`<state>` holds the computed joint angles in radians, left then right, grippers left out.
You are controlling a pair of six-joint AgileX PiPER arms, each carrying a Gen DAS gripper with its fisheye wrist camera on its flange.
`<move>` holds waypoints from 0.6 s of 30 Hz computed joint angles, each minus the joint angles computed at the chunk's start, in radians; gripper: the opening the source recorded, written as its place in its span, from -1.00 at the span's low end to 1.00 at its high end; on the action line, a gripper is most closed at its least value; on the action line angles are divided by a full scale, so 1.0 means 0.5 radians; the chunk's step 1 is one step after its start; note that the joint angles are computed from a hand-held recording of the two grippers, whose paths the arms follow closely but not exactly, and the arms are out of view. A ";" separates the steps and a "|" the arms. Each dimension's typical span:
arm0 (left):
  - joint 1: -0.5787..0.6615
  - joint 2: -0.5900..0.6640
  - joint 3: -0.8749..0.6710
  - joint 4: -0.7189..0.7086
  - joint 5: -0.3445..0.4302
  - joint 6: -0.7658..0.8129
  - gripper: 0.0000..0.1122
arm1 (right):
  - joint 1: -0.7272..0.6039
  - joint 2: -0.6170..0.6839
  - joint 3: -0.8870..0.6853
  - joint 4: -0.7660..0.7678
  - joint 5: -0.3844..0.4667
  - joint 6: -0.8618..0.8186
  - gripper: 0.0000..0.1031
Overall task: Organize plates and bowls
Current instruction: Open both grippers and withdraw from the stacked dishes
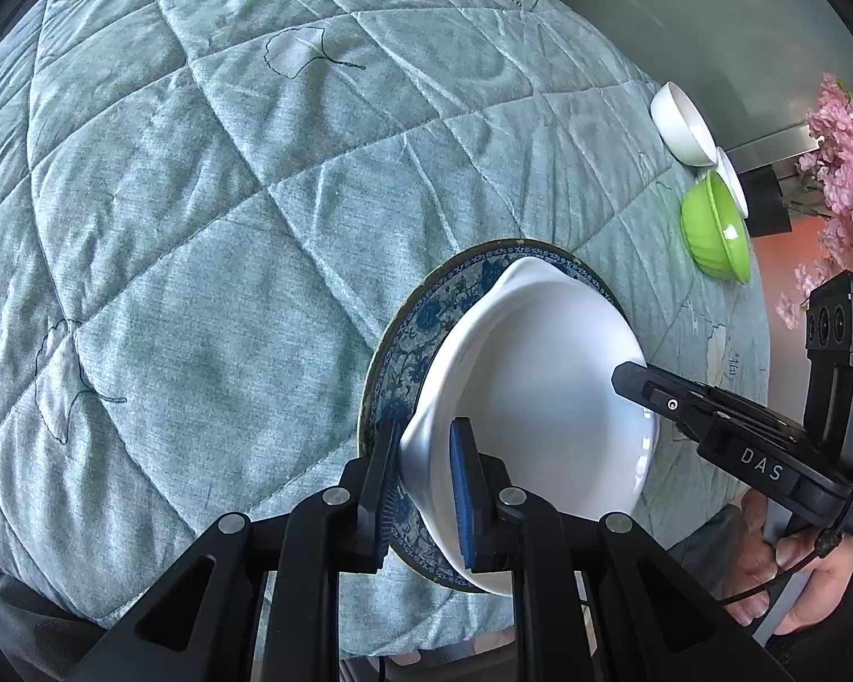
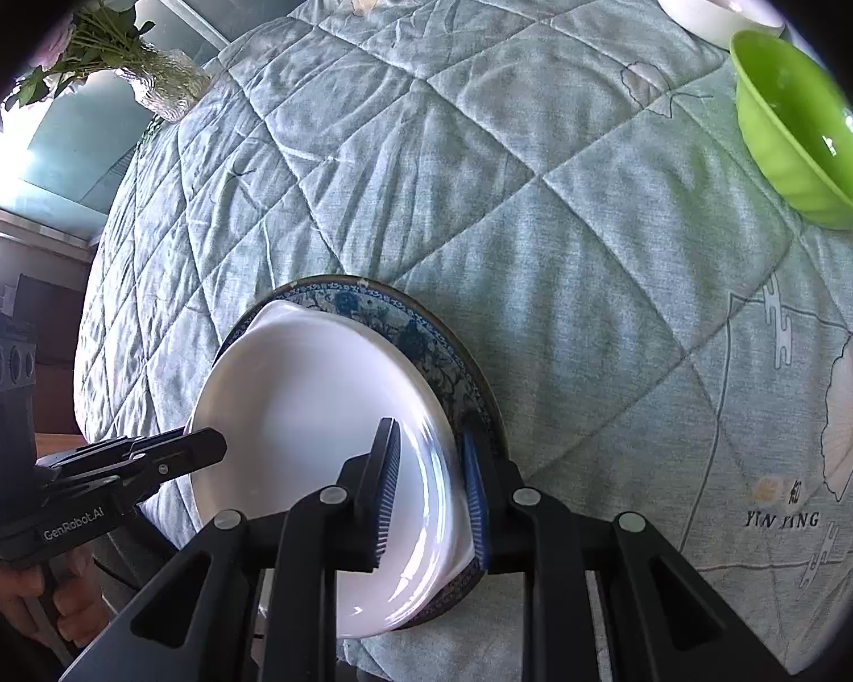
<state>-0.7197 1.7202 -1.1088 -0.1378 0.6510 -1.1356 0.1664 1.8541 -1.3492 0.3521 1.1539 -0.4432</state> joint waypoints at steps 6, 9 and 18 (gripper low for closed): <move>-0.011 -0.027 -0.031 0.128 0.094 -0.095 -0.71 | -0.046 -0.098 0.026 0.024 -0.097 -0.033 -0.57; -0.072 -0.132 -0.075 0.362 0.274 -0.302 -0.51 | -0.142 -0.185 0.020 0.102 -0.099 -0.101 0.05; -0.471 -0.204 -0.635 1.127 1.091 -0.704 0.16 | -0.481 -0.447 -0.006 0.005 -0.039 -0.242 -0.47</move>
<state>-0.9554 1.6181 -1.4262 0.4256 1.1965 -1.4877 -0.0741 1.6307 -1.3521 0.3546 1.1345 -0.5642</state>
